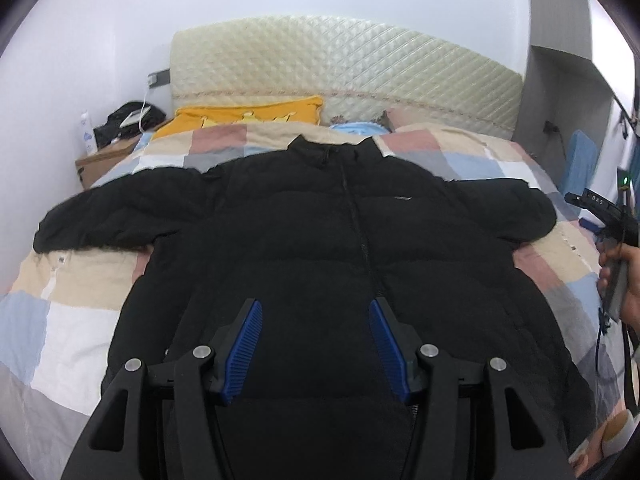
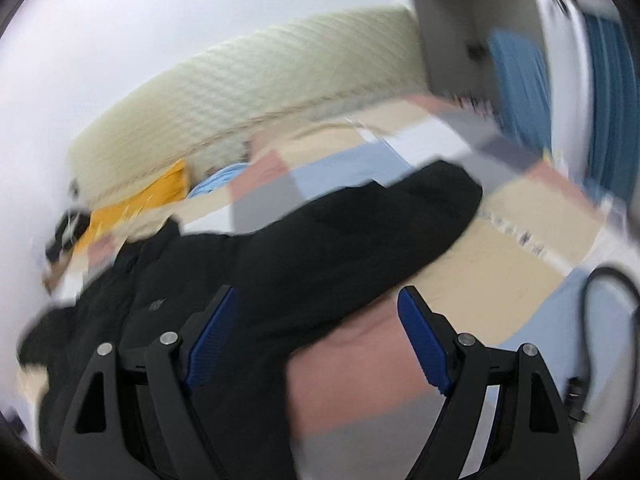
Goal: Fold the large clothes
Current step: 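Grasp the sleeve cuff nearest the right gripper with the right gripper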
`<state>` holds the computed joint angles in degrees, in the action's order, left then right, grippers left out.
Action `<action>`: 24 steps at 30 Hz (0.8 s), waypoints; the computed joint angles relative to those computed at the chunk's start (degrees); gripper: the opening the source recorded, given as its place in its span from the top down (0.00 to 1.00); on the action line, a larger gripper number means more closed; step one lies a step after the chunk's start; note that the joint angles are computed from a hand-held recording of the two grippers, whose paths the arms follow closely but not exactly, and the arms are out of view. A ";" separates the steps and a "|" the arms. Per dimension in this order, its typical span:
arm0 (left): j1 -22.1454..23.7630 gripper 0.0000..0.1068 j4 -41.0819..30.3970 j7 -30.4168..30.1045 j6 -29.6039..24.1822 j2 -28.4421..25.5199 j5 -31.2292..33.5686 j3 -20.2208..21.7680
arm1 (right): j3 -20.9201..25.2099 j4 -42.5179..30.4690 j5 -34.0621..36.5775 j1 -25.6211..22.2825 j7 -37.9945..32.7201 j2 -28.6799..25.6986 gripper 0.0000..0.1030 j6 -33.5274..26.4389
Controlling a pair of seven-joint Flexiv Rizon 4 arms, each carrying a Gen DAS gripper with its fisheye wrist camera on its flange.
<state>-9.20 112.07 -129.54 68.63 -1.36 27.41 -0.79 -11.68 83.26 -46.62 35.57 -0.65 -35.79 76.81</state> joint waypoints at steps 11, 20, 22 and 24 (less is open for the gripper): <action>-1.25 0.48 -4.46 -2.06 -1.87 -6.50 -0.57 2.18 | 3.64 -16.36 19.64 -11.43 -1.89 -16.94 0.20 2.95; -4.52 0.48 -11.16 -5.28 -9.82 -11.96 4.77 4.49 | -0.42 -30.09 22.47 -13.08 -0.16 -25.76 0.20 -2.99; -5.85 0.48 -12.57 -7.13 -10.91 -12.89 7.57 5.25 | -0.50 -32.48 22.99 -13.73 -0.40 -28.27 0.21 1.83; -6.02 0.48 -13.27 -6.39 -11.58 -13.55 7.50 5.18 | 2.14 -37.50 23.61 -15.02 -4.08 -31.21 0.29 3.03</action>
<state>-15.22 98.80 -135.93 57.06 -14.91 34.91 4.38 -9.54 45.76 -23.01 20.55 -4.73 -67.01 79.84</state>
